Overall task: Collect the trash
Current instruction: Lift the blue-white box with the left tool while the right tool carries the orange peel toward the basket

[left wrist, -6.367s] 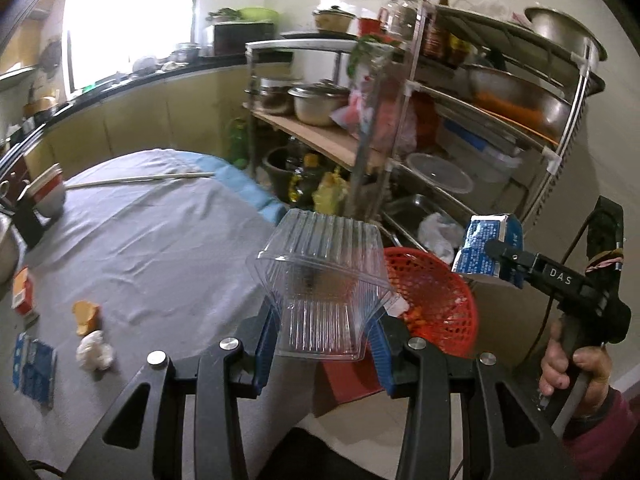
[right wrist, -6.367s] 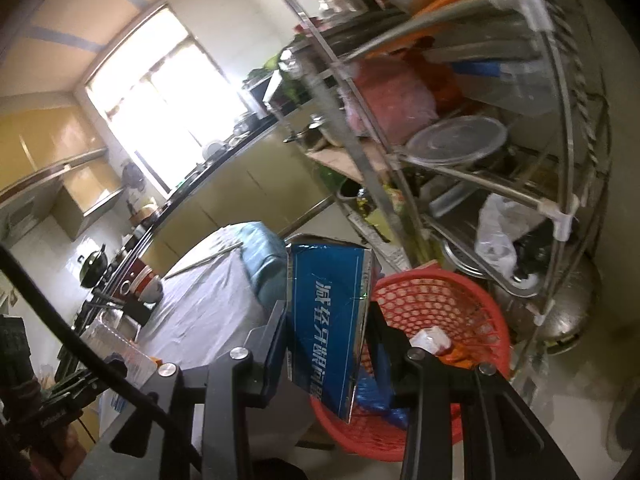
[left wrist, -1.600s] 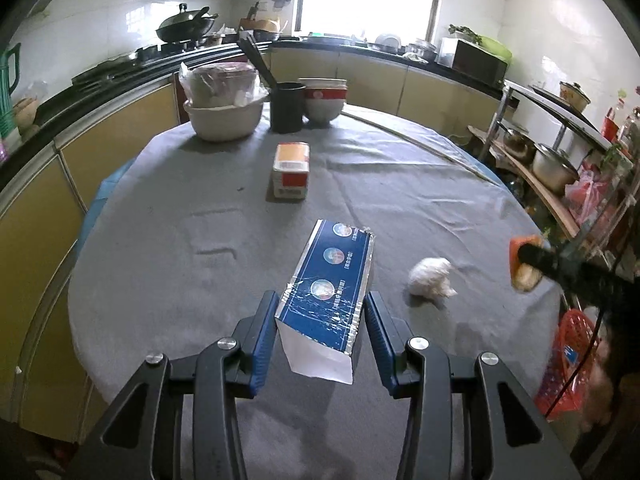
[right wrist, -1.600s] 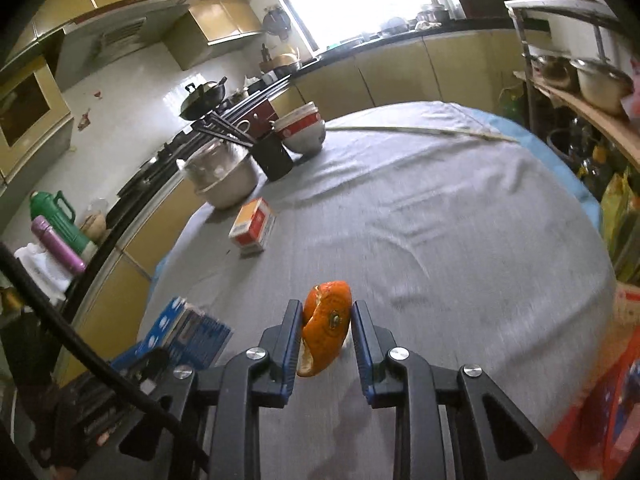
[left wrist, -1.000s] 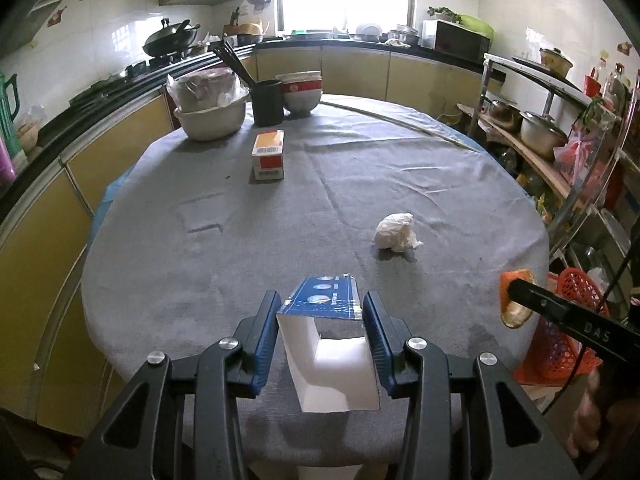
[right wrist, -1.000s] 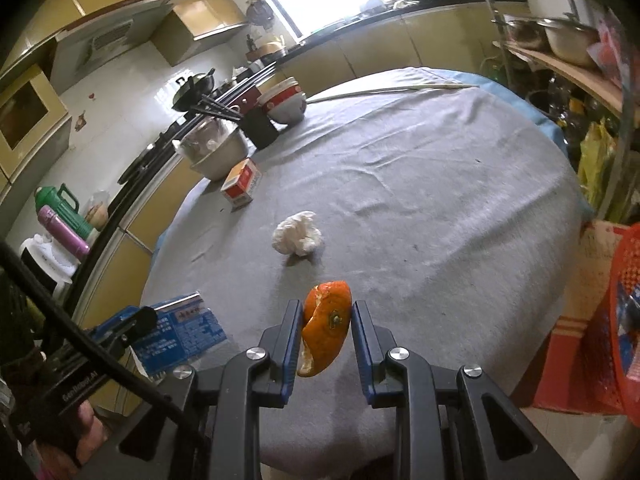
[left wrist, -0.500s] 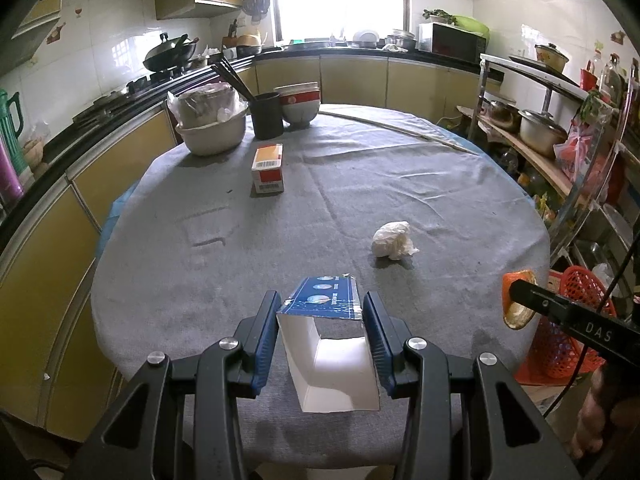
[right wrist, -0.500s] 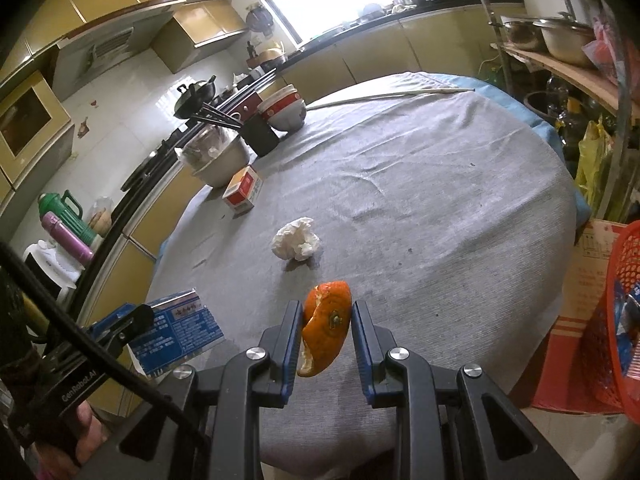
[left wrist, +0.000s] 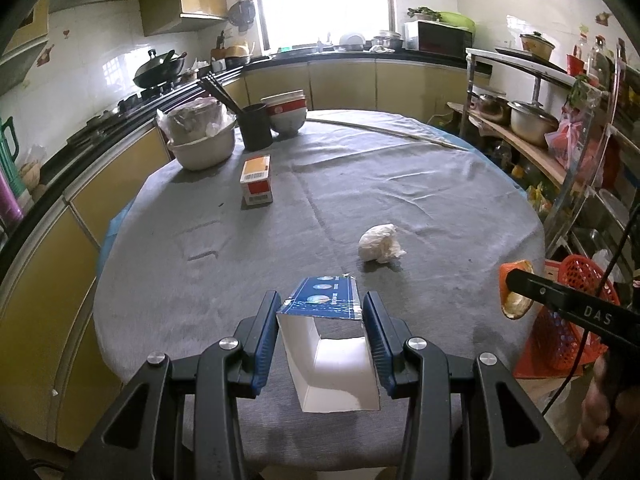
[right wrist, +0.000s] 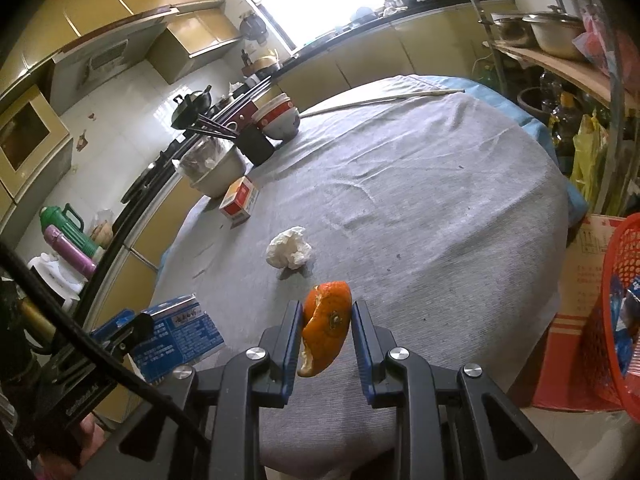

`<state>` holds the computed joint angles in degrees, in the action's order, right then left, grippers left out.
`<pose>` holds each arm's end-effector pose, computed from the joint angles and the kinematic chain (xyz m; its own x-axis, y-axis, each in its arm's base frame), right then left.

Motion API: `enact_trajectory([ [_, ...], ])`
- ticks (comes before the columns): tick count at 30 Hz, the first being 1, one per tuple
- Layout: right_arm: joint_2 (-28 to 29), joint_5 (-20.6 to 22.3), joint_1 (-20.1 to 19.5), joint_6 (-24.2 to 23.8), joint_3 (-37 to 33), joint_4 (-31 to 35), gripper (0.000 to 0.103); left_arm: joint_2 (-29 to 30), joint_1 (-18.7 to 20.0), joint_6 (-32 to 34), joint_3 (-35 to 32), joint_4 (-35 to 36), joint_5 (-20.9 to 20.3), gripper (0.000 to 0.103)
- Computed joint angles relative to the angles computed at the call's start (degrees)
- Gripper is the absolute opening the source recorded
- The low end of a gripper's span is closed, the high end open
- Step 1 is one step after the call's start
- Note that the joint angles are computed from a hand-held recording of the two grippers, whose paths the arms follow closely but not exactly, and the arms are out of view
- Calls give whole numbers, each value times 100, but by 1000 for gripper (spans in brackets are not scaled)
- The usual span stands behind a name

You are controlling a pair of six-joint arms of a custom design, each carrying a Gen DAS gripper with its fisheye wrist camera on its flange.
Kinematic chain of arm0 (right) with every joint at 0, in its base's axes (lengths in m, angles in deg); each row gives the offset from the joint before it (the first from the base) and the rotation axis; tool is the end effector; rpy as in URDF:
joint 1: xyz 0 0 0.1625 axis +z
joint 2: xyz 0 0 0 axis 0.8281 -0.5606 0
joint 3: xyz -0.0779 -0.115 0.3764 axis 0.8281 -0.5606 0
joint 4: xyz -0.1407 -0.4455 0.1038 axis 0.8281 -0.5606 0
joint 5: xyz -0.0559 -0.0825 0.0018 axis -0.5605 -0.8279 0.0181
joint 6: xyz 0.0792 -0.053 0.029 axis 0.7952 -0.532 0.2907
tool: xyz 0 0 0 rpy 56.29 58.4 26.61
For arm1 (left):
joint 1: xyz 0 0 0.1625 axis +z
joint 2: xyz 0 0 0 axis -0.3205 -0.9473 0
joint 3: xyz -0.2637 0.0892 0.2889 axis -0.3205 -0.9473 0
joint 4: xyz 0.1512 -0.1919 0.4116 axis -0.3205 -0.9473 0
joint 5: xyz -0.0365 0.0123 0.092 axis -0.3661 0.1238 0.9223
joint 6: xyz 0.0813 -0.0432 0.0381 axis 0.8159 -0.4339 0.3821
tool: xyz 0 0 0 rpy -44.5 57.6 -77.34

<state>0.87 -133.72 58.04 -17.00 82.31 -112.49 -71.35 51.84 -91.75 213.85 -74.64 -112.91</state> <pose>0.2559 -0.3588 0.0781 -0.9589 0.0020 0.2838 -0.1674 0.8036 -0.5711 -0.1548 -0.3619 0.2637 -0.6527 0.1179 -0.7484 0.5937 0.6934 -0.4085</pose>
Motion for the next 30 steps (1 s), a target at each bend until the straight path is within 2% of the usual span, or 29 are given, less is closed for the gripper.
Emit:
enact_trajectory([
  [24, -312, 94, -76, 10, 204, -80, 27, 192, -228, 147, -56, -92, -81, 44],
  [30, -381, 1, -62, -36, 248, -113, 27, 253, -254, 221, -74, -154, -112, 44],
])
